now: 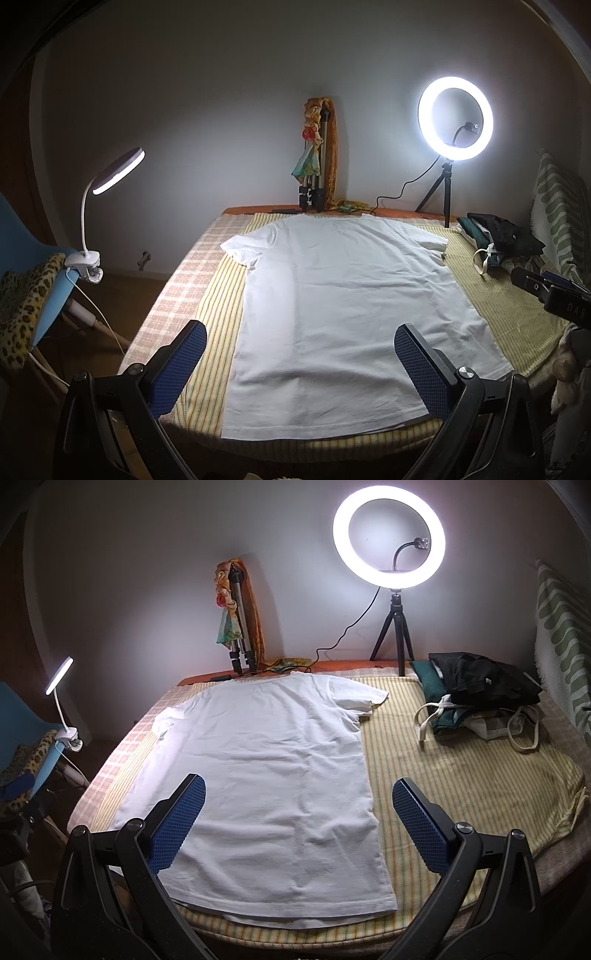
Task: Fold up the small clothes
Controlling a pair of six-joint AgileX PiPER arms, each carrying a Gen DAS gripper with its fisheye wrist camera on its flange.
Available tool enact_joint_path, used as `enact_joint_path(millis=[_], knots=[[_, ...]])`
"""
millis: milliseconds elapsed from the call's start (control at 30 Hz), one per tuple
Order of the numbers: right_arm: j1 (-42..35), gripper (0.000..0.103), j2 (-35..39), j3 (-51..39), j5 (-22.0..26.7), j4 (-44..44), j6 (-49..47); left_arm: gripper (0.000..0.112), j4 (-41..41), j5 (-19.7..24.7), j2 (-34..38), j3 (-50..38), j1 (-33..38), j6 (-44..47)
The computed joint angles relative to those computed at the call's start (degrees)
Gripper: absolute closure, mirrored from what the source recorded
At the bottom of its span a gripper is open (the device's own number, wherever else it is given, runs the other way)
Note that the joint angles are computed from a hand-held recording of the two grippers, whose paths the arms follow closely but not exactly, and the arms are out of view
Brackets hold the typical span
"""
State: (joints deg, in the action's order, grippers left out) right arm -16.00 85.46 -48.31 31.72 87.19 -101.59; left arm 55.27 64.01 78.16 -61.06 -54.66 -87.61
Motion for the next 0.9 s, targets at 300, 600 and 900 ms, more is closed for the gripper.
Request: enact_joint_path(millis=[300,600,900], knots=[[5.43,0.01,4.44,-5.59,-1.26,-6.53,7.84,0.032,-0.69,-7.87,-7.06,10.74,3.74,-3.26],[17.98,0.013,11.78,-21.43,-1.94,-24.78,26.64,0.043,-7.08,-18.43,-13.74,20.02,14.07,-2.31],[33.21,0.033,28.57,-50.99,4.89,-52.13,57.86,0.063,-16.42,-28.37,-13.01,25.91,24.94,4.69]])
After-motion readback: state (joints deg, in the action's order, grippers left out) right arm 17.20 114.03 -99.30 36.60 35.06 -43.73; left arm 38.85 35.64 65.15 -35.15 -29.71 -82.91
